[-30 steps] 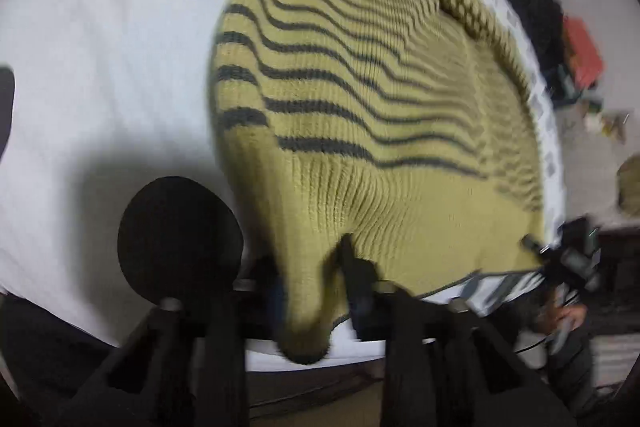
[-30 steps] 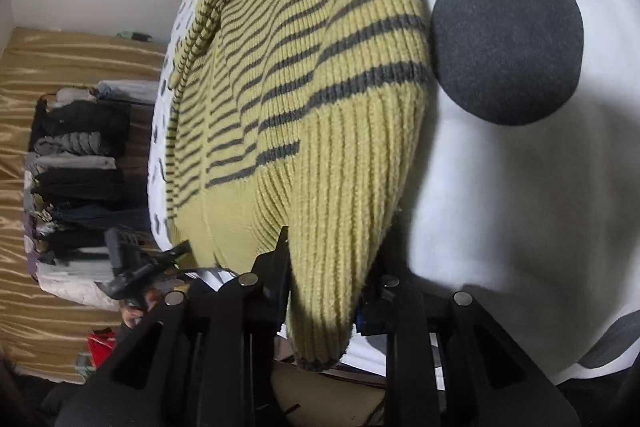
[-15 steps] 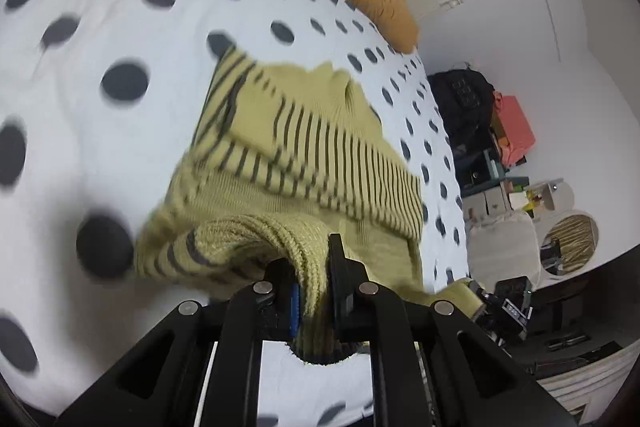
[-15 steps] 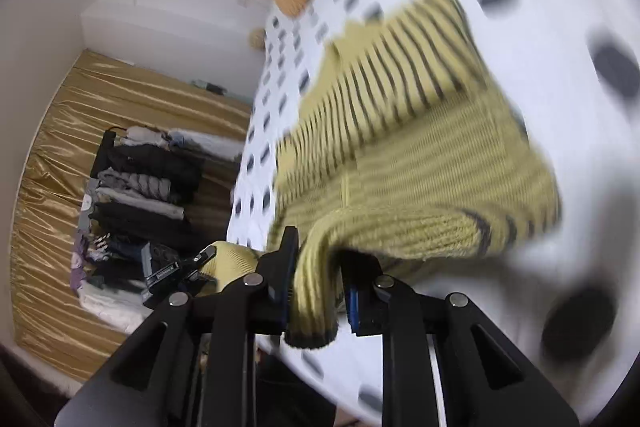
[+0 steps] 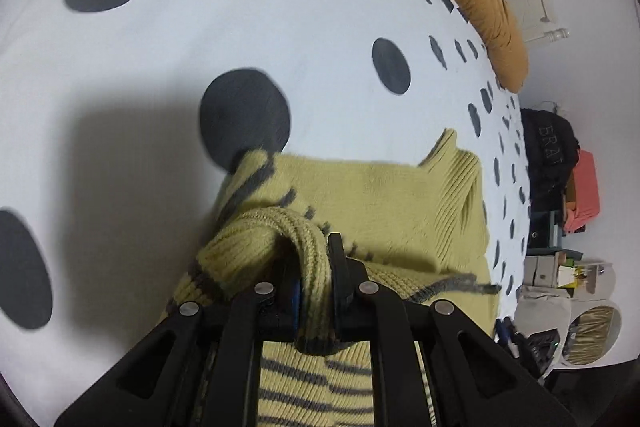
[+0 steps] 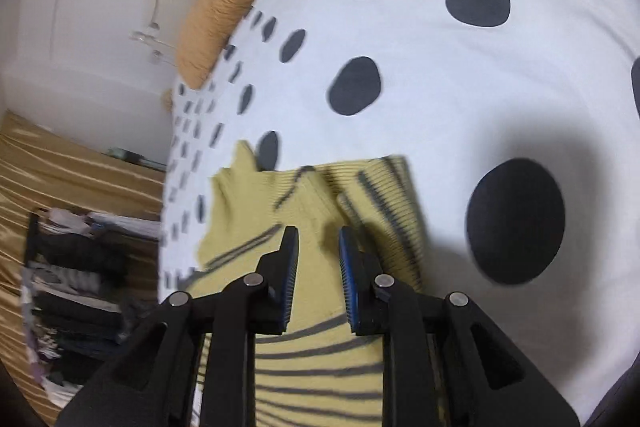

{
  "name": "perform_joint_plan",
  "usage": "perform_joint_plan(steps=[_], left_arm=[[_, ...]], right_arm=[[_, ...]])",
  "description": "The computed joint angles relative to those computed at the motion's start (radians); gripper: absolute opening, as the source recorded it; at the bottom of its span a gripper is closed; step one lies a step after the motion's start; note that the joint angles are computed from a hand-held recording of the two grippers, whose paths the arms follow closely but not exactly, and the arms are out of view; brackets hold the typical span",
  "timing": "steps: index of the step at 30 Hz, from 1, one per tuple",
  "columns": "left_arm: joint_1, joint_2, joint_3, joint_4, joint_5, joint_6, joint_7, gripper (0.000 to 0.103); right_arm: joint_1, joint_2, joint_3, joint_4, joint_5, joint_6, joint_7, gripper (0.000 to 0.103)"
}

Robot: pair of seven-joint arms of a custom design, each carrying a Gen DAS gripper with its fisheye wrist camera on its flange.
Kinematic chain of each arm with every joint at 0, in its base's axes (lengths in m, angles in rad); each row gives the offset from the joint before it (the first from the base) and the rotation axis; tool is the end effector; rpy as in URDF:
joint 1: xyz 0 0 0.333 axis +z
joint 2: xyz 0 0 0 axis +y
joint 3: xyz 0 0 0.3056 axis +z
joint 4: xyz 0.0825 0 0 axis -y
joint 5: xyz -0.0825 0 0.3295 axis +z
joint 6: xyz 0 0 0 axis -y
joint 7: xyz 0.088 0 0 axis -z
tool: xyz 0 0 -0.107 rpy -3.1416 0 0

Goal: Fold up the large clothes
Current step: 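Fold the hem toward the collar with the left tool and release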

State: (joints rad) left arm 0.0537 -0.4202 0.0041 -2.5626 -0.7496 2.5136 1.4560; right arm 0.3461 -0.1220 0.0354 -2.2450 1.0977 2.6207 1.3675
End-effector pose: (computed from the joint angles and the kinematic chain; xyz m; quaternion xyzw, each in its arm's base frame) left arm 0.3910 0.0284 0.4671 0.8617 -0.3960 0.3079 0.0763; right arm 0.4625 0.1640 0.4811 -0.5519 0.7214 0.1419 0.3935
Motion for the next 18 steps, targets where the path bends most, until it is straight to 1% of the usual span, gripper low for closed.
perform_joint_plan(steps=[3,4,5,6,7,8,9,10,11,13,14,15,16,17,18], left_arm=[[-0.017,0.022,0.027,0.044,-0.059,0.036,0.076,0.010],[-0.018,0.030,0.032,0.069,-0.057,0.034,0.102,0.010],[-0.014,0.042,0.026,0.083,-0.042,0.021,0.103,0.010],[0.003,0.058,0.010,0.105,0.020,-0.021,0.074,0.010],[0.013,0.062,-0.002,0.109,0.054,-0.034,0.057,0.010],[0.020,0.072,-0.012,0.114,0.086,-0.047,0.046,0.010],[0.020,0.075,-0.015,0.109,0.095,-0.052,0.041,0.010],[0.018,0.075,-0.012,0.101,0.083,-0.052,0.041,0.010],[0.012,0.070,-0.003,0.087,0.055,-0.048,0.052,0.010],[0.008,0.062,0.011,0.071,0.010,-0.047,0.072,0.010],[0.008,0.062,0.018,0.071,-0.006,-0.052,0.083,0.010],[0.010,0.049,0.014,0.061,-0.007,-0.055,0.080,0.011],[0.010,0.052,0.010,0.061,-0.009,-0.053,0.079,0.011],[0.013,0.052,0.008,0.065,-0.004,-0.058,0.076,0.011],[0.018,0.025,0.009,0.047,0.002,-0.068,0.073,0.012]], right_arm=[[0.006,-0.009,0.011,0.007,-0.057,0.022,-0.015,0.022],[0.008,-0.018,0.018,0.009,-0.102,0.029,0.001,0.023],[0.008,-0.025,0.025,0.012,-0.168,0.038,0.036,0.024],[0.000,-0.024,0.040,0.017,-0.285,0.056,0.110,0.035],[-0.007,-0.007,0.049,0.030,-0.400,0.068,0.183,0.054],[-0.030,0.011,0.071,0.047,-0.545,0.060,0.268,0.059],[-0.018,0.032,0.059,0.068,-0.620,0.045,0.305,0.059],[-0.014,0.066,0.052,0.108,-0.655,-0.002,0.305,0.059],[-0.010,0.089,0.053,0.136,-0.687,-0.031,0.310,0.059],[0.001,0.122,0.065,0.169,-0.757,-0.039,0.309,0.059],[0.006,0.146,0.071,0.201,-0.803,-0.068,0.318,0.058],[0.010,0.176,0.076,0.242,-0.861,-0.117,0.338,0.051],[0.014,0.196,0.080,0.271,-0.900,-0.153,0.347,0.033],[0.018,0.212,0.085,0.293,-0.938,-0.183,0.348,0.020],[0.026,0.215,0.088,0.297,-0.994,-0.186,0.356,0.015]])
